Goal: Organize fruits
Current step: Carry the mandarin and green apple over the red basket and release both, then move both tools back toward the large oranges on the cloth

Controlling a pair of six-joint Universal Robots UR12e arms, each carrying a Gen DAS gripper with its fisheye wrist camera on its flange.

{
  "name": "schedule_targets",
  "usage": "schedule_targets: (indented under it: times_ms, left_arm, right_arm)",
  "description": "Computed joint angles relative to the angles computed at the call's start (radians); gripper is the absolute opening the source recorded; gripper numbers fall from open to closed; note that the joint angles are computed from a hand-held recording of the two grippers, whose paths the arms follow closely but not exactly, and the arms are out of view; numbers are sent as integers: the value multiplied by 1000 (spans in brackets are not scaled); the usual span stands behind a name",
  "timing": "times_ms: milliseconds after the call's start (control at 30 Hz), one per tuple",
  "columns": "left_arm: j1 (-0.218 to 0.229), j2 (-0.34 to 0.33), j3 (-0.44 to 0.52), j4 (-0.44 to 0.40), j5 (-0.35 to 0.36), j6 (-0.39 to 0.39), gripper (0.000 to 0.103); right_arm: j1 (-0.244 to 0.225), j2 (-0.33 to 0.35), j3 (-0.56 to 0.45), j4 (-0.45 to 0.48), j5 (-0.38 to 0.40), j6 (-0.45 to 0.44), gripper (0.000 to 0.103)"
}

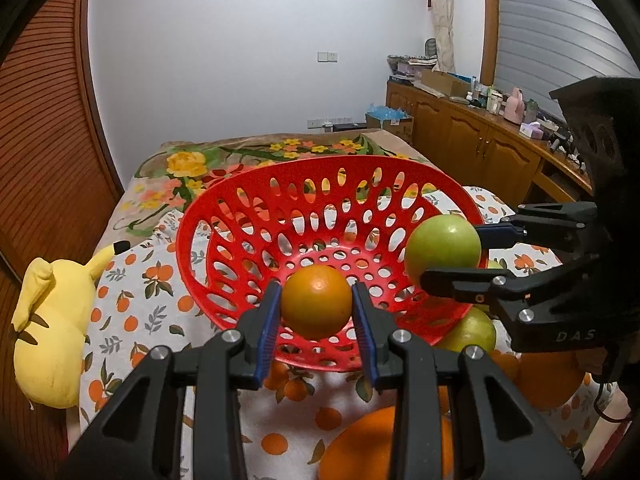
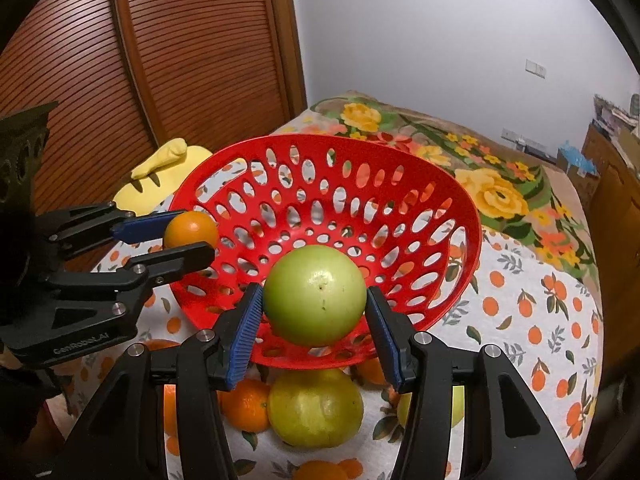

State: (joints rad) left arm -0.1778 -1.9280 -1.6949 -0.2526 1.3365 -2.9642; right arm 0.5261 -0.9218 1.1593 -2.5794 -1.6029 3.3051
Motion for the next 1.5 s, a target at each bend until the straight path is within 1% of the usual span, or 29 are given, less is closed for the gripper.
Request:
schedule_targets:
  times_ms: [267,367,567,700,767,900,1033,1100,1167,1300,1333,1367,1400,1433,1500]
  left_arm:
    - [-1,-10,13,-20,-1,-1,34]
    - [-1,-12,16,-26,1,1,34]
    - [-3,-14,20,-33,4,8,34]
    - [-3,-15,23,-46,-2,-7,36]
    - [-2,-15,21,-40,-1,-15,45]
    - [-2,-8,11,-25,-11,-25,50]
    - [-1,9,-17,12,-30,-27,57]
    - [0,19,-35,26,-46,-23,59]
    - [-1,27,-50,44,-52,-23,69]
    - [-7,47,-83,85,-55,-14,71]
    - [-9,53,-92,98,-54,-12,75]
    - [-11,58,-100,109,-52,-14,81]
    - [-10,64,-110,125,-61,-17,83]
    - [-10,68,-116,133,-62,-20,86]
    - [-10,76,-127,141,-67,-22,86]
  right_arm:
    - [0,1,0,-6,-4,6,54]
    - [-4,-5,9,-25,-2,21,56]
    - [-9,-27,39,-69,-10,37,56]
    - [-7,-49,70,-108,-27,36,56]
    - [-5,-63,94,-127,-34,36,57]
    - [-2,-91,143,-165,-49,51,57]
    - [3,-126,209,-211,-77,63,57]
    - [7,-139,236,-230,-88,72,59]
    - [8,-155,269,-249,-97,87,60]
    - [11,-180,319,-275,-111,111,61]
    - [11,-185,331,-282,-115,116,61]
    - [13,-191,343,-287,-118,121,62]
    - [14,-195,350,-290,-121,123,63]
    - [16,-199,359,-296,-127,125,63]
    - [19,-208,375,-305,-133,131,65]
